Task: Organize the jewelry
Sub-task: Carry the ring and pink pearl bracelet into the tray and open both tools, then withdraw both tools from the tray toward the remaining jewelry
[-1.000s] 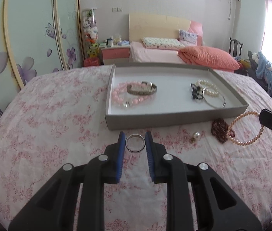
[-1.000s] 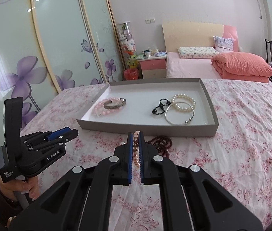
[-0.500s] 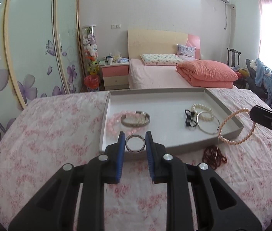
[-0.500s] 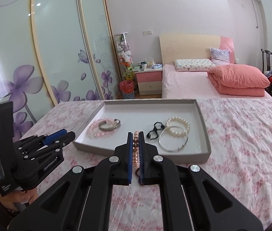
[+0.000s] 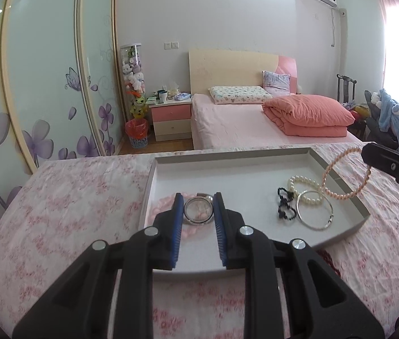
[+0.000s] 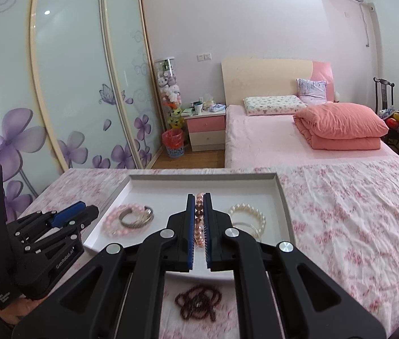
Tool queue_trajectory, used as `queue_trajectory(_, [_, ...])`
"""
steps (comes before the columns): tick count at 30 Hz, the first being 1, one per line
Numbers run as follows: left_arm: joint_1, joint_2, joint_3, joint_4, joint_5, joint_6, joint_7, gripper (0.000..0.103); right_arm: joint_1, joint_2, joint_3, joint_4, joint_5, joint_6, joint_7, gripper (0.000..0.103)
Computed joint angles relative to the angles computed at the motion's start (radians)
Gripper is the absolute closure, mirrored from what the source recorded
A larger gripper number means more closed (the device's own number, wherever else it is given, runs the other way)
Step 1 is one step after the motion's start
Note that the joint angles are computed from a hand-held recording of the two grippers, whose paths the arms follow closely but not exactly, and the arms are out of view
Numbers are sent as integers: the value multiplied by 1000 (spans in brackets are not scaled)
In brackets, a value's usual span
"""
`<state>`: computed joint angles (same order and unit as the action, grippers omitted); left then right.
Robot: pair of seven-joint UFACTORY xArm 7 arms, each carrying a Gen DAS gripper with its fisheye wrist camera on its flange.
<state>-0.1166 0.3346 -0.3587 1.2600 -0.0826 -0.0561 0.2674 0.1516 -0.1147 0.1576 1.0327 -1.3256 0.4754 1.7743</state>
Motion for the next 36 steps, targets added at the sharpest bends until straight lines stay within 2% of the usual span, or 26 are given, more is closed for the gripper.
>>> queue_trajectory(3, [-51,40,48,57,14,19,-18,81,-9,34,-14,25,-20,-20,16,96])
queue_trajectory(14, [-141,162,125,222,43,81,-55,81,3,126,-70,86,-6,-53,13,96])
queue_trajectory(21, [-144,207,116,274,47,112,-46,81,12,166,-96,105,30,-74,-13,96])
queue_trajectory(24, [-120,224,76,294,38,145,-9,81,16,179,-105,114,68,-80,-43,96])
queue_trajectory(26, [-121,229,75,306,27,160,4,79,17,181,-109,111,108,-86,-74,93])
queue_trajectory(27, [-117,228,71,305,19,161,12,78,18,178,-112,106,121,-88,-81,86])
queue_trajectory(28, [-115,228,70,306,11,162,16,75,20,176,-115,103,113,-85,-69,73])
queue_trajectory(29, [-111,227,68,305,2,161,19,74,23,169,-116,97,93,-76,-47,68])
queue_trajectory(36, [-78,217,61,312,-56,177,18,74,17,142,-105,69,75,-59,-21,66])
